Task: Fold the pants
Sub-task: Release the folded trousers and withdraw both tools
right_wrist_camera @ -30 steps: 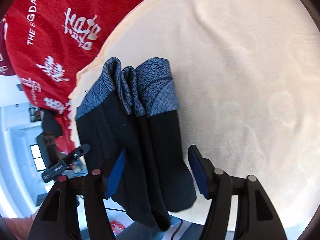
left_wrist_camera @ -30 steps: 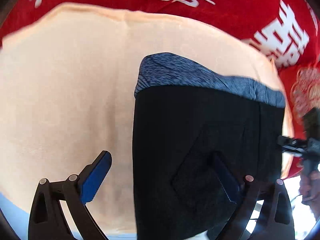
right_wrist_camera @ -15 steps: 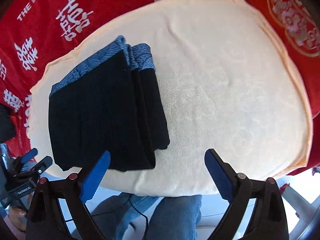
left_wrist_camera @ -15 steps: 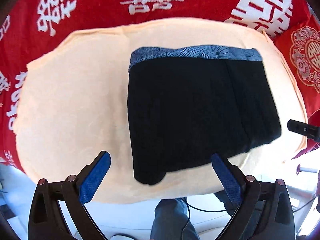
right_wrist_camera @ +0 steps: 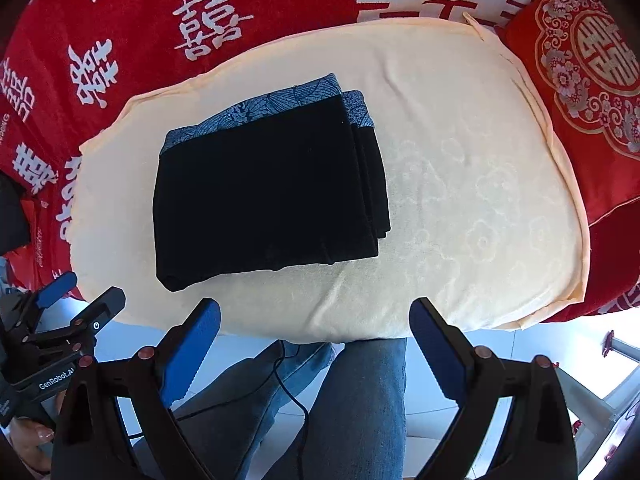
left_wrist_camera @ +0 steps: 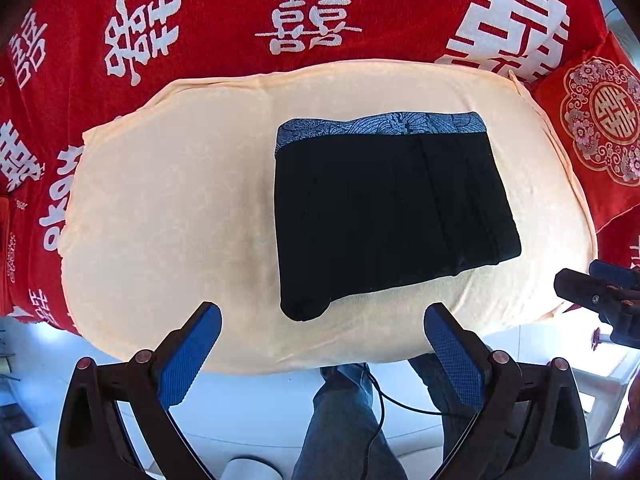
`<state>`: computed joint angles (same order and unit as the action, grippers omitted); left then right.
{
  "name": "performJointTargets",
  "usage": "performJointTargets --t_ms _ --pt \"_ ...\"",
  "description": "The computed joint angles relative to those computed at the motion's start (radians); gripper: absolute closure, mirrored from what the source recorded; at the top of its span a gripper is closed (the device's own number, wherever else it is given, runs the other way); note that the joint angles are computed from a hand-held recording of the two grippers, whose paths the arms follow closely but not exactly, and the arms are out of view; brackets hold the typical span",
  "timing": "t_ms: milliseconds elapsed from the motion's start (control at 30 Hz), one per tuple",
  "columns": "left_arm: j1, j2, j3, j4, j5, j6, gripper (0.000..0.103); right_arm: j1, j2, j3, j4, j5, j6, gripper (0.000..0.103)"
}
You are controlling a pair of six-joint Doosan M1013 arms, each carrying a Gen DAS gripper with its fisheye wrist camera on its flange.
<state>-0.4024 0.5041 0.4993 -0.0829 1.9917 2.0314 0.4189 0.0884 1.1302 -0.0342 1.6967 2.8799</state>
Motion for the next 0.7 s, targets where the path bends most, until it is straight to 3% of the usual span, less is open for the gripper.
performJointTargets --t_ms 300,700 --pt "0.007 0.028 -0.097 0.013 0.047 -0.047 0.002 0.03 0.057 -0.116 -0.06 0.112 -0.009 0.007" --pt "0.004 0.037 -0.125 0.03 0.054 -0.079 0.002 0.024 0.106 -0.196 -0.062 0.166 -0.07 0.007"
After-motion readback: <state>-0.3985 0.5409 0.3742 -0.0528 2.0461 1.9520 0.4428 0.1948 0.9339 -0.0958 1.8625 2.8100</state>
